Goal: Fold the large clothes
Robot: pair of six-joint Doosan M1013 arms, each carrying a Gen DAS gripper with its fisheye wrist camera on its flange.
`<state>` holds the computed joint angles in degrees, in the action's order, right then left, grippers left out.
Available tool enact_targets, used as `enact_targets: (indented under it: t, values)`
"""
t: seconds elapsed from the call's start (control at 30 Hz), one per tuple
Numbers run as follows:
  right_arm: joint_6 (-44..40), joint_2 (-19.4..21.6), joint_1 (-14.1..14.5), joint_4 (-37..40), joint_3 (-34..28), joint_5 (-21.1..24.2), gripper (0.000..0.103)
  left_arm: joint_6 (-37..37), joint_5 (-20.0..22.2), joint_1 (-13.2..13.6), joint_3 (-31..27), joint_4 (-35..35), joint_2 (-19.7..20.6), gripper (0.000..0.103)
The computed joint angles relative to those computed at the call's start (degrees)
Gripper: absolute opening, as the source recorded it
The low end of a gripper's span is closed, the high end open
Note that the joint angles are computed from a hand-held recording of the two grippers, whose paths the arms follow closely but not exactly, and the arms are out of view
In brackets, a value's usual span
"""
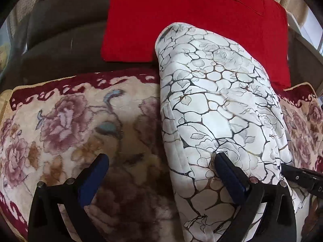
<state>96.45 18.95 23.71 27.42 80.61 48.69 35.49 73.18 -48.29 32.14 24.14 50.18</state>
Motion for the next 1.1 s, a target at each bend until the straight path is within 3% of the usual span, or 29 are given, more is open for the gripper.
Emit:
enact_targets:
  t: [0.07, 0.23, 0.4, 0.5, 0.6, 0.73, 0.87, 1.1]
  values:
    - [-2.8, -0.6, -0.5, 3.9, 1.9, -2.8, 0.006, 0.5, 0.3, -0.1, -0.3, 0.6, 0.1, 0.103]
    - [-3.5, -1.2, -0.6, 3.9, 1.7, -2.3, 0.006, -1.5, -1.3, -0.1, 0.5, 1.6, -0.6, 0.103]
    - [-4.4, -1.8, -0.9, 3.6, -0.8, -3.6, 0.008, -1.0, 0.8, -0.8, -1.6, 3.8, 0.1, 0.103]
    - [-2.0, -0.4, -0.7, 0.2, -4.0, -4.1, 0.008, -0.2, 1.6, -1.0, -2.4, 4.7, 0.6, 0.103]
    - [1.8, 2.1, -0.5, -2.3, -6.9, -1.4, 0.008, 0.1, 1.8, -0.9, -2.9, 4.5, 0.8, 0.103]
    - [4.9, 4.1, -0.9, -2.4, -6.4, 0.4, 0.006, 0.9, 1.8, -0.7, -3.3, 4.0, 1.2, 0.103]
    - [3.9, 3.2, -2.1, 3.6, -4.4, -1.6, 0.006, 1.4, 2.5, -1.0, -3.8, 5.2, 1.4, 0.103]
    - [5.1, 0.7, -0.8, -1.2, -4.2, -3.1, 0.009, 1.2, 2.9, -1.1, -3.9, 5.6, 1.4, 0.103]
